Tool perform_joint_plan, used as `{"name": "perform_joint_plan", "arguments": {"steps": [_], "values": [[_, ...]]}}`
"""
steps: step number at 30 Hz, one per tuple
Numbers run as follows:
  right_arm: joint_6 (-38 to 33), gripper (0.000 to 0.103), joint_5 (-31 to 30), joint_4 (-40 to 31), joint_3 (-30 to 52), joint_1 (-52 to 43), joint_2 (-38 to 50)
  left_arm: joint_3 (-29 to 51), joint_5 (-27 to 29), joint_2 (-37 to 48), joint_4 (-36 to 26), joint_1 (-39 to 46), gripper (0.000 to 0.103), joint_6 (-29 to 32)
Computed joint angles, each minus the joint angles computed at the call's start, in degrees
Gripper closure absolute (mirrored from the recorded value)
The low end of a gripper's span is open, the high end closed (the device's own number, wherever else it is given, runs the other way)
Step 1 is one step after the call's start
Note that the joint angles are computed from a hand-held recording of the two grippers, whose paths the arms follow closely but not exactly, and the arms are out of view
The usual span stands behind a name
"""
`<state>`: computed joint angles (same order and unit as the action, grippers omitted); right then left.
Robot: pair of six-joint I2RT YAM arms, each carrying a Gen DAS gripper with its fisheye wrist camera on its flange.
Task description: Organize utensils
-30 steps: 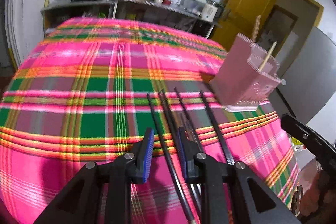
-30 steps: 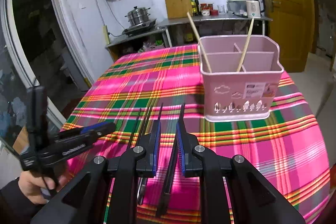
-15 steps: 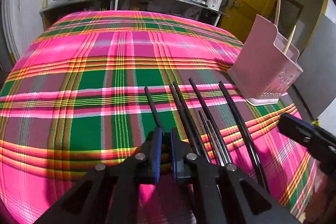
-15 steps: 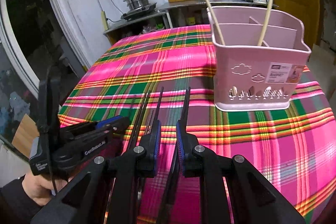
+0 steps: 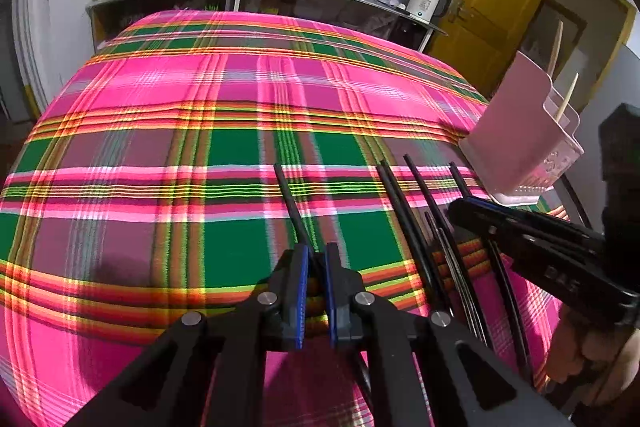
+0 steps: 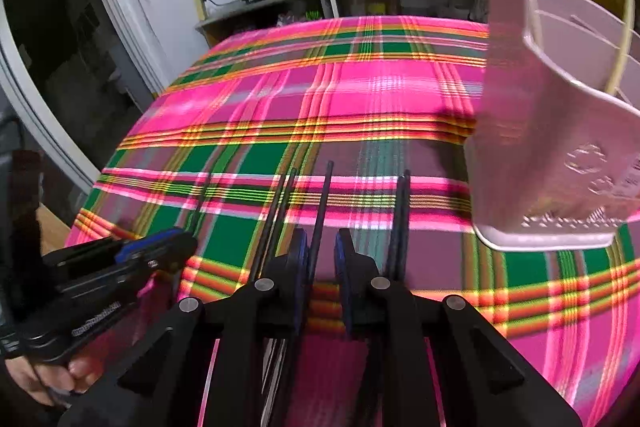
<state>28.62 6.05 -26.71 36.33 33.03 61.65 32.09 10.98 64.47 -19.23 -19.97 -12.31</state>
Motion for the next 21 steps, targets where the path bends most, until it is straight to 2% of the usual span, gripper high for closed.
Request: {"name": "perform_joint_plan", "arguments": {"steps": [4, 10, 19, 21], "values": [[-1.1, 0.088, -1.0, 1.5, 1.1, -1.4, 3.5, 0.6, 2.1, 1.4, 0.4, 1.4, 0.095, -1.2], [-2.4, 0.088, -1.5, 2.6, 2.9, -2.2, 7.9, 1.9, 1.3, 3.8, 1.2, 1.1, 0.095, -3.2], [-2.4, 0.096, 1.4, 0.8, 4.9, -0.7, 10.2, 5.3, -7.9, 8.1, 1.8, -4.7, 0.095, -3.7], [-2.4, 0.096, 0.7, 0.4, 5.3, -1.3, 10.2, 6.0, -8.3, 8.8, 1.3, -4.9, 0.096, -3.4]]}}
